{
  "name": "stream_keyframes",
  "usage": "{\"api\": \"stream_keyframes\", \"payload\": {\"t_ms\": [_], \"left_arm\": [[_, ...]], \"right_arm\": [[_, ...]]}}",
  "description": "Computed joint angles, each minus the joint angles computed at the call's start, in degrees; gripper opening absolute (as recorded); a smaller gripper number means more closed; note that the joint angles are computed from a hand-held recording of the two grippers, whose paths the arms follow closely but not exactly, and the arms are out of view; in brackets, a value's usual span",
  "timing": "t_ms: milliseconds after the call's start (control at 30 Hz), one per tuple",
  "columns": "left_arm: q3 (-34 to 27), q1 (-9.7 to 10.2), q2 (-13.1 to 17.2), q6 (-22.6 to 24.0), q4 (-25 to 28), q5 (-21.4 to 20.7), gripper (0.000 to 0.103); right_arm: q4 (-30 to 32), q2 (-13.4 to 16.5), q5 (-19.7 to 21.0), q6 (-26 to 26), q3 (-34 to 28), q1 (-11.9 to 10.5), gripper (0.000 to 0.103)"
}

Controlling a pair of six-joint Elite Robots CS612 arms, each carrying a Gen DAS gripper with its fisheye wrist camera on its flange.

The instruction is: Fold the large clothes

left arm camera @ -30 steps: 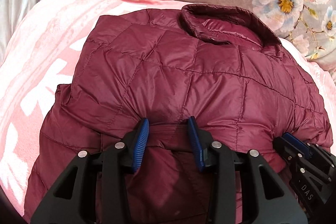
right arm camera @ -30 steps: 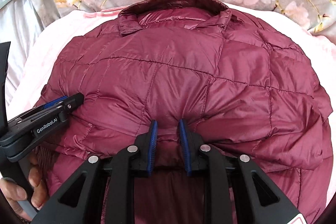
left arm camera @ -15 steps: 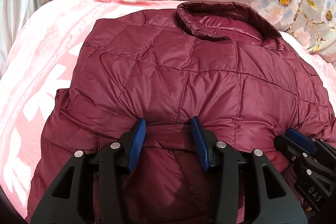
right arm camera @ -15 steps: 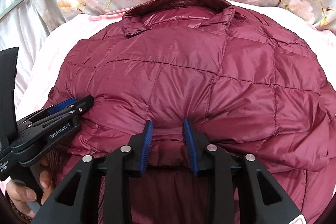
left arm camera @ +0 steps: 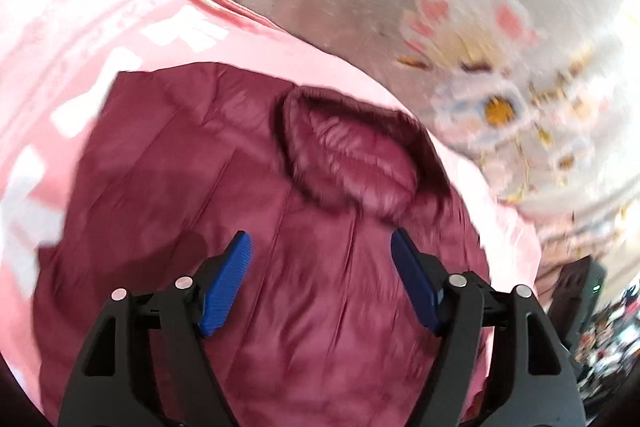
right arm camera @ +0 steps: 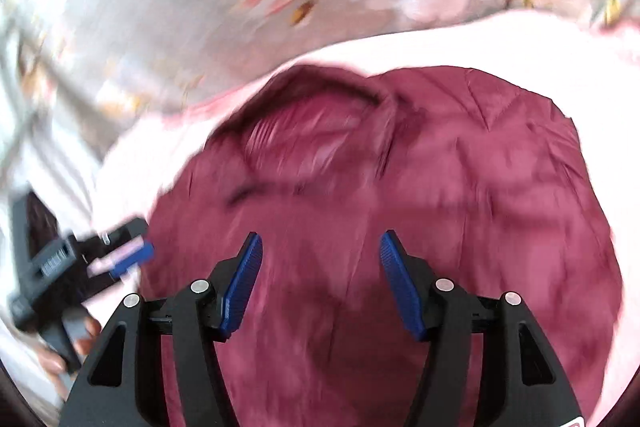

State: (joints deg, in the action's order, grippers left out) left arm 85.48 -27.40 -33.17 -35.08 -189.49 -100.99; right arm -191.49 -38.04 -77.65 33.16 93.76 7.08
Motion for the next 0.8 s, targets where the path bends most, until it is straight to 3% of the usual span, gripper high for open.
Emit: {"api": "stream_keyframes", "payload": {"t_ms": [67,167,233,267,300,400,467,567,667,800], "left_arm": [[-4.4,0.32,1.9,-1.5,3.8,-0.8,0.07],[-10.4,0.58,5.0,-2.3,10.3,-2.5,0.066],[-13.0,0.68,6.4,-2.8,13.8,-3.5,0.04],[-13.9,0.74,6.9,-2.3,15.1,-4.3,0.018],[-14.2,0.77,6.9,-1.9,15.5,-4.9,0.015],[-11.9,0.72,5.7,0.0,10.0,-4.0,0.01],[-10.7,0.74,5.0,1.2,8.2,-3.2,0.01],[-10.1,0.34,5.0,4.2,10.0,-0.2,0.01],[-11.3,-0.05,6.5,4.9,12.9,0.5,0.01],[-10.4,-0.56,6.8,7.4,10.0,2.5,0.011]], "right_arm": [[1.0,2.0,1.8,3.5,-3.0,-1.5,0.061],[6.2,3.8,0.9,3.0,-6.8,-1.8,0.061],[9.2,4.9,1.9,0.7,-9.1,-1.6,0.034],[10.0,5.1,2.9,-0.8,-9.8,-1.5,0.008],[8.6,5.2,3.7,-1.7,-9.8,-1.4,0.009],[-4.3,4.9,7.0,1.8,-7.5,-2.1,0.008],[-7.0,4.5,7.7,3.4,-6.2,-2.5,0.008],[2.3,4.0,-1.2,-3.1,-6.2,-1.1,0.008],[6.1,5.1,-1.8,-3.0,-6.4,-1.0,0.006],[8.0,5.1,-6.7,-7.1,-6.9,0.2,0.005]]}}
